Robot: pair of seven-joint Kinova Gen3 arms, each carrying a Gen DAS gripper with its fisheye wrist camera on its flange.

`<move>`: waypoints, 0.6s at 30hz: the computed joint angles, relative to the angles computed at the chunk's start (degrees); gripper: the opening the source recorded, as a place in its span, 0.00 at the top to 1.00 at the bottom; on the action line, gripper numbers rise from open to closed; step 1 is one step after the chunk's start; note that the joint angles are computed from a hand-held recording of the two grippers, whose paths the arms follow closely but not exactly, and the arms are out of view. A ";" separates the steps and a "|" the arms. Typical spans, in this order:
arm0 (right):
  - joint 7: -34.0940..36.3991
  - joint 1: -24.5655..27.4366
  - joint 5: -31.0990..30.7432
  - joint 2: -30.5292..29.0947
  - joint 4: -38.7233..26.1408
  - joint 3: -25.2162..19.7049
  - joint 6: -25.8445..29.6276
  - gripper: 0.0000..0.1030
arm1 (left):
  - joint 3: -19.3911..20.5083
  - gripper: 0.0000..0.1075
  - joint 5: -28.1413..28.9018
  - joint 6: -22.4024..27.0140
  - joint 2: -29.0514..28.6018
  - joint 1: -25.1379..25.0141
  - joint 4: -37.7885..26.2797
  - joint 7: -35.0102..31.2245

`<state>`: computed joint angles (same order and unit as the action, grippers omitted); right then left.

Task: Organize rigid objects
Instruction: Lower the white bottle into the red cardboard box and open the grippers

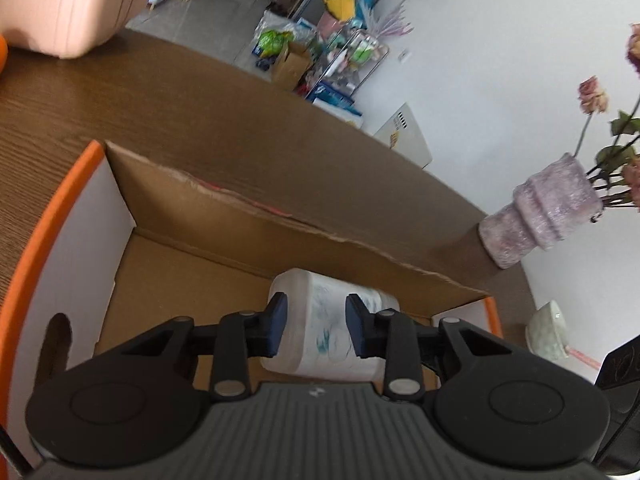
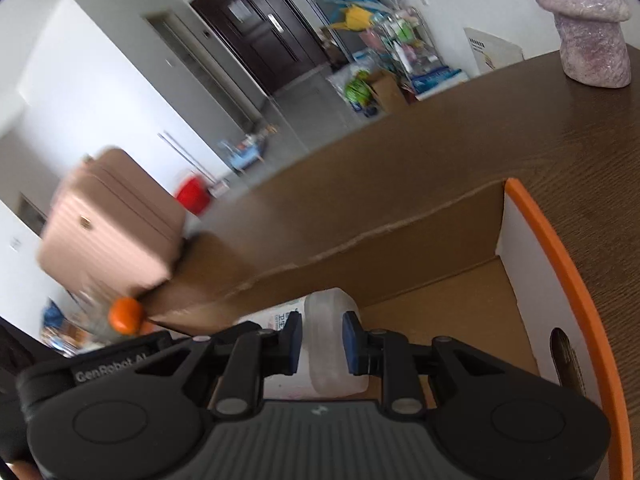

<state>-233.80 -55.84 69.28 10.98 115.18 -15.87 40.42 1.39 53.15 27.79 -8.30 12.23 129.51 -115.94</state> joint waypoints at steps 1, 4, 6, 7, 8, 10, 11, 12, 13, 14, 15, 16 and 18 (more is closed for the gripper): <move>1.42 -0.53 -1.40 0.64 -0.83 0.82 -0.27 0.76 | -0.80 0.69 0.39 0.23 0.28 0.58 0.02 -0.23; 1.81 -1.85 -1.34 1.36 -1.50 3.27 -0.73 0.71 | -1.15 0.64 1.80 0.67 0.39 -0.20 0.61 -3.46; 4.45 -0.29 -2.80 2.06 -3.14 0.90 1.80 0.71 | -1.76 0.54 -0.51 0.36 -0.42 0.94 0.24 -2.54; 5.56 -0.25 -3.56 1.99 -3.46 0.91 2.31 0.71 | -0.72 0.52 -2.84 0.09 -1.60 0.18 0.28 -0.91; 6.29 -0.63 -4.21 1.82 -3.80 0.92 3.04 0.71 | 1.33 0.50 -5.17 -0.01 -3.03 -1.64 0.25 0.31; 6.81 -2.50 -5.02 1.37 -4.60 0.49 6.99 0.71 | 6.38 0.43 -9.83 0.96 -6.60 -6.93 -0.15 3.16; 7.53 -2.67 -5.58 1.12 -5.13 -0.55 9.32 0.71 | 7.77 0.42 -12.16 2.31 -8.62 -9.06 -0.44 4.83; 7.89 -1.96 -5.86 0.44 -5.09 -2.65 11.21 0.71 | 8.09 0.40 -14.49 3.95 -10.54 -10.13 -0.89 6.08; 8.81 -0.88 -6.40 -0.25 -5.31 -4.72 12.58 0.71 | 8.04 0.36 -16.82 5.71 -12.53 -10.74 -1.49 6.88; 9.76 -0.87 -7.19 -0.92 -5.77 -6.01 14.85 0.71 | 8.77 0.33 -19.15 7.14 -14.90 -12.21 -1.84 8.17; 11.00 -1.92 -8.30 -2.06 -5.95 -6.23 17.18 0.70 | 9.25 0.27 -21.48 8.04 -17.56 -13.34 -1.94 9.43; 12.21 -4.03 -9.36 -2.96 -6.43 -5.40 19.51 0.69 | 9.32 0.22 -23.81 8.86 -20.21 -13.94 -2.16 9.96; 13.46 -9.34 -10.82 -4.76 -7.12 -3.07 24.18 0.60 | 8.88 0.17 -28.47 11.03 -25.52 -14.97 -2.50 11.16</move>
